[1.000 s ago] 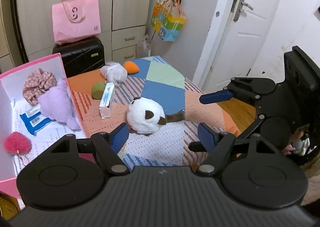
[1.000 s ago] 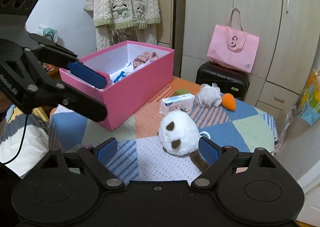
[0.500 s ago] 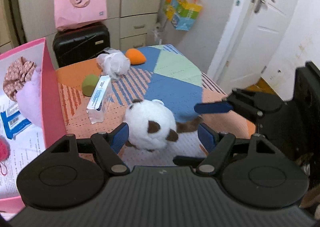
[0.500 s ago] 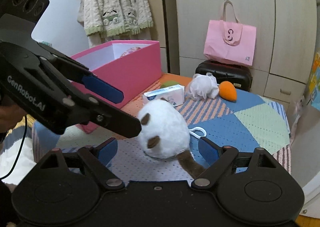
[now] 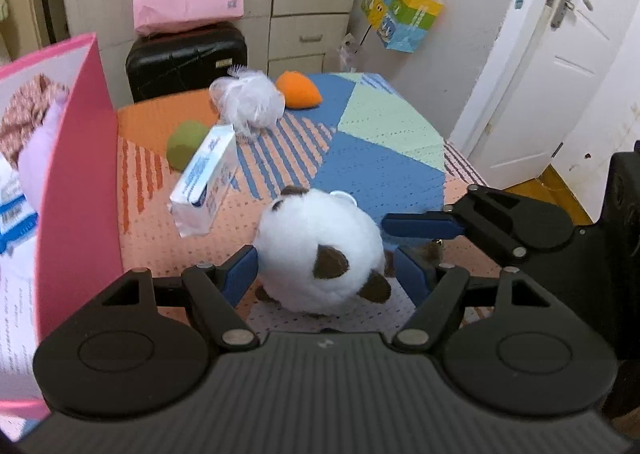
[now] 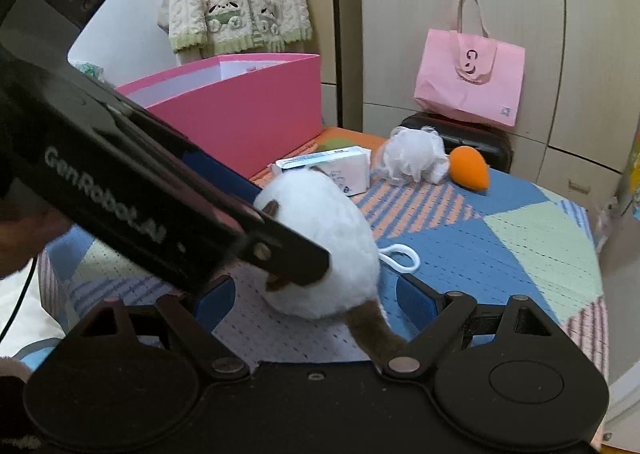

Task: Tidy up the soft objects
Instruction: 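Close the left tool on the plush dog's body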

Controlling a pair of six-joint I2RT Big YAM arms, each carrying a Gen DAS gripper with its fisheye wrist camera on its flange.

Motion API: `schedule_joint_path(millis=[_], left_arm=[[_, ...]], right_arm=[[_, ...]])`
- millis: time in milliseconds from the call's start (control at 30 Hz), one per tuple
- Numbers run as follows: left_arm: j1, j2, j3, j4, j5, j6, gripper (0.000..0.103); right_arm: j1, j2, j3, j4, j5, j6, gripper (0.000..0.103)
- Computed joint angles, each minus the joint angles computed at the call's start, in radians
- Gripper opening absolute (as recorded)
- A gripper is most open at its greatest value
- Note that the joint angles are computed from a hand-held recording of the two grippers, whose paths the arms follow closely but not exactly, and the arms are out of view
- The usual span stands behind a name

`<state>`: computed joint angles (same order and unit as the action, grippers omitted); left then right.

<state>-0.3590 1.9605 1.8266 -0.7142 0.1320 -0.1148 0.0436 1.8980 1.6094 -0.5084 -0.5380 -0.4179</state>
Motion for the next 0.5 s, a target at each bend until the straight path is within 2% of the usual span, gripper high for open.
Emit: schedule_joint_path(millis=[100,267,333,400,500], left_arm=[[-0.001,0.018,0.022,-0.031,-0.022,-0.038,0.073],[0.003,0.009,-0.003,-0.007,-0.005,-0.052,0.064],[0.0,0.004,-0.014,0.006,-0.015,-0.049,0.062],[-0.001,0.001,-0.019,0.008,-0.018,-0.056,0.06],[0.002,-0.013,-0.035,0.019,0.001,-0.072,0.06]], right_arm=[[0.022,0.028,0.046,-0.068,0.079,0.0,0.091],[0.02,0.028,0.03,-0.031,0.034,0.006,0.09],[0.017,0.023,0.017,-0.008,0.004,0.022,0.077],[0.021,0.011,-0.008,0.044,0.038,0.049,0.068],[0.018,0.001,-0.012,0.033,0.027,0.078,0.067]])
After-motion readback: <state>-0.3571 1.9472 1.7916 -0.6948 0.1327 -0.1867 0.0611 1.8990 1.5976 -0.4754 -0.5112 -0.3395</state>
